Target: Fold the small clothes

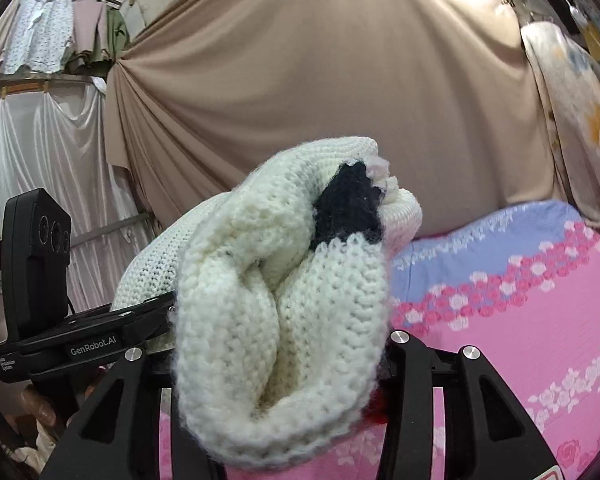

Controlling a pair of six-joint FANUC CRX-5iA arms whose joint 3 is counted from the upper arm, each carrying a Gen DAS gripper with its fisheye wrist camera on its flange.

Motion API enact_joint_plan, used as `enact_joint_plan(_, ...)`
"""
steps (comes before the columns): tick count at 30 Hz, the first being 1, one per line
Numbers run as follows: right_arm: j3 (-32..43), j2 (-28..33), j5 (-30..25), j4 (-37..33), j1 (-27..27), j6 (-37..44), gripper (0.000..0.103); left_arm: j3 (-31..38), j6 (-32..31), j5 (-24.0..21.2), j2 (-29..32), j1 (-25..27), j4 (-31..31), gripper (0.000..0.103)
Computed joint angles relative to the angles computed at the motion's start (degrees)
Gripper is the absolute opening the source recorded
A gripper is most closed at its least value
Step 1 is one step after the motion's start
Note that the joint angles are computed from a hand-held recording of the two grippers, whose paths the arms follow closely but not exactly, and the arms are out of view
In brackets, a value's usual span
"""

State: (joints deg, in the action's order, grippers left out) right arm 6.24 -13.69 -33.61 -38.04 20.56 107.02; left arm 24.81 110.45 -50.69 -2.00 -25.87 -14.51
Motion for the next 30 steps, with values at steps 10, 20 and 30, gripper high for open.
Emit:
enact_joint_plan(10,7.37,6.33,8.54,-2.71,6.30,3.29,0.043,0.26,-4.23,4.49,-3.20,5.02,-4.40,0.051)
enact_joint_plan(20,14.43,27.47,-3.83,20.03,11.50,-21.74,0.064,-14.67,-13.87,4.16,0.74,23.94,9.81,0.074)
enact_joint_plan(30,19.71,30.70,-6.85,14.56,8.65,-20.54,0.082,-26.24,-17.59,6.88,-3.20,33.63,28.57,0.094)
